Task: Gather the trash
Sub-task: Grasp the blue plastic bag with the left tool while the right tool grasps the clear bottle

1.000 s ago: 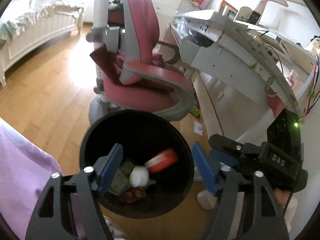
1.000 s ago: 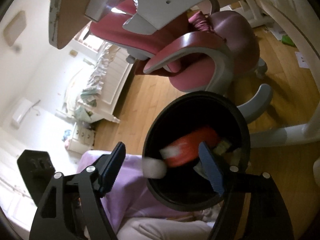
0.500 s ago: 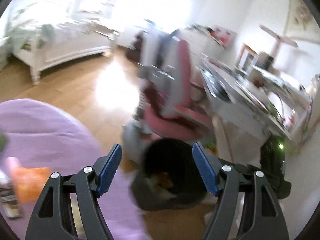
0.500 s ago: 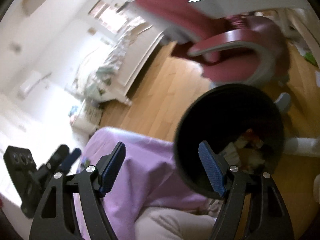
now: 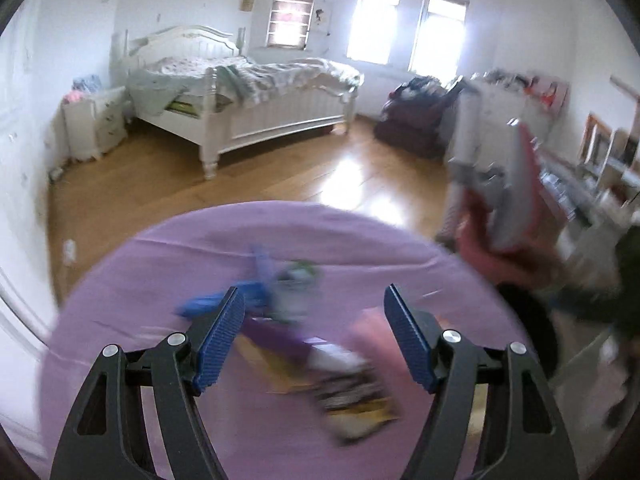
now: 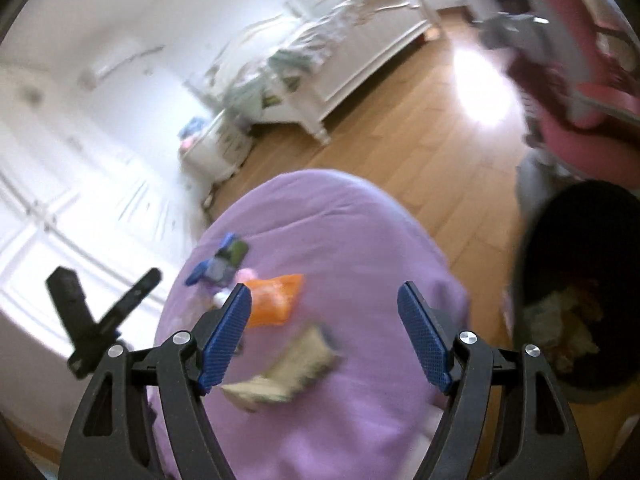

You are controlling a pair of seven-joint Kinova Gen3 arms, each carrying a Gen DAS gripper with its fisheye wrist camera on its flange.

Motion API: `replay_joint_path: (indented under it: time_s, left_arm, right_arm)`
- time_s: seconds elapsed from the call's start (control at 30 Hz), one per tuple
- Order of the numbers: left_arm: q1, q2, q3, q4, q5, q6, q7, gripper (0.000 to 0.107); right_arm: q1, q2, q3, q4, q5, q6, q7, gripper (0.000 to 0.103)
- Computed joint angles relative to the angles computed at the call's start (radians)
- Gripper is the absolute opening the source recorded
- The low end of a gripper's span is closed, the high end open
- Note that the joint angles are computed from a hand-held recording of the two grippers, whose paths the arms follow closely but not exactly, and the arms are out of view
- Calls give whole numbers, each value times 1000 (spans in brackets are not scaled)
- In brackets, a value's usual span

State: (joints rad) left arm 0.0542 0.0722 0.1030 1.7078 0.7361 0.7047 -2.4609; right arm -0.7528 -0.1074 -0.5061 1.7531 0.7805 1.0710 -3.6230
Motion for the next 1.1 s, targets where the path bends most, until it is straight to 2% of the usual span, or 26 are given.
replay_joint_path:
  time_s: [0.03,0.1,0.23,0.33,0.4,0.43,0.47,0.5,0.53,0.63,0.7,0.8,0.87,0.9,0.97,1.0,1.1]
  left_arm:
    - [8,18,-12,-16,-40,-6,1,71]
    - [-9,49,-7,-31,-88,-12,-16,65]
    - [-28,120,15,-92,-165,5,-60,65]
    - [-63,146,47,-117,-151,52,-157,65]
    - [-70,158,68,-120,-148,47,-199,65]
    - [-55,173,54,-137,-157,47,-195,64]
    - [-42,191,41,-160,-166,65,-175,58]
    - [-48,217,43,-191,-175,98,-139,44]
    - [-71,241,64,-223,-184,138,-103,35]
    - [-87,300,58,-292,-168,225,-28,19]
    - [-112,306,71,-288,-139,239,-29,16]
    - [-134,297,76,-258,-105,224,-32,11]
    - [-142,286,73,-236,-87,211,-28,9]
    - [-143,278,70,-222,-83,198,-24,8]
    - [-151,267,68,-207,-68,194,-22,8]
    - [-162,258,68,-198,-55,202,-28,8]
    - [-163,237,63,-182,-42,195,-35,8]
  right_arm:
    - [20,21,1,-22,0,-32,41,75]
    - [104,71,-50,-75,-7,-73,122,75]
    - [290,245,-218,-235,19,-80,285,75]
    - [415,380,-357,-365,23,-59,407,75]
    - [458,472,-448,-458,56,0,488,75]
    - [458,519,-473,-504,80,22,529,75]
    - [444,557,-480,-550,92,46,569,75]
    - [420,594,-468,-597,97,58,610,75]
    - [385,621,-440,-643,86,85,651,75]
    - [277,691,-301,-782,13,130,770,75]
    - [225,714,-208,-839,-48,145,813,73]
    - [163,733,-69,-877,-148,133,876,61]
    - [110,739,23,-902,-189,143,912,44]
    - [88,728,70,-891,-211,126,918,40]
    - [42,697,162,-850,-260,107,922,21]
    - [17,683,209,-832,-281,93,926,18]
    - [-53,595,347,-704,-360,-11,908,17]
